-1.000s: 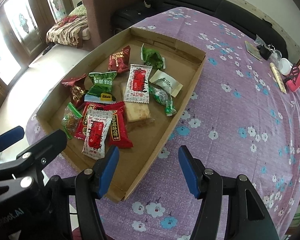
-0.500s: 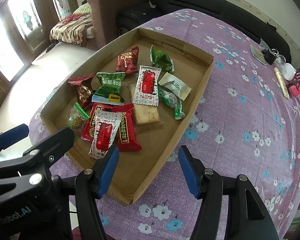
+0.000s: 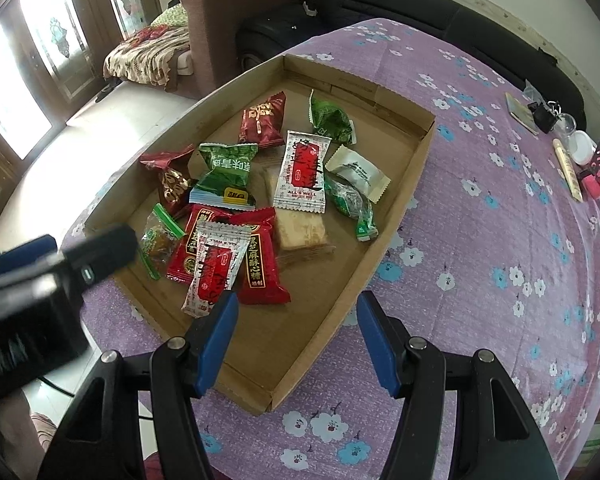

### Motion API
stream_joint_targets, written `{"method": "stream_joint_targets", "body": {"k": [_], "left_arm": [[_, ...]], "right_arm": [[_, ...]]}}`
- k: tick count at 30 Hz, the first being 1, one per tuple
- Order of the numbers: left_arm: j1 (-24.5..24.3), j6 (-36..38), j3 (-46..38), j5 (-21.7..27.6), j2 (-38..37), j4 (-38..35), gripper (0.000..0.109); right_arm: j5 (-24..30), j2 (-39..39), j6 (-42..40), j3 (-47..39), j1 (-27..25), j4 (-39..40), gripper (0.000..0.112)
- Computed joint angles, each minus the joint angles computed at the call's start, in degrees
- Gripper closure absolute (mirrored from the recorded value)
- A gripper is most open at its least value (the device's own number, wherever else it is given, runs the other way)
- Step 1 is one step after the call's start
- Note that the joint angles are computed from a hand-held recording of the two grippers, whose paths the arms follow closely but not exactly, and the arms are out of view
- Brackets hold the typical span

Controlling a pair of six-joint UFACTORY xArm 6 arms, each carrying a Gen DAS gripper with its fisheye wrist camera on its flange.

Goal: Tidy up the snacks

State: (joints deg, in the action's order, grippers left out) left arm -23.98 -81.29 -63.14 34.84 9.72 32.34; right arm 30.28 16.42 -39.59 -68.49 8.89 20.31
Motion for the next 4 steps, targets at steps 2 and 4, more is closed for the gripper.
{"method": "stream_joint_targets", "body": {"k": [2,4], "left_arm": [[0.2,0.2,-0.9,1.9,0.4,0.1,0.014],[0.1,0.9,-1.8,2.6,1.0,-0.3,0.014]], "right_arm": [[0.1,-0.2,-1.5,0.2,-0.4,1.7,0.051],[-0.1,-0.5,-2.4,0.3,-1.2,3.5,0.051]]}}
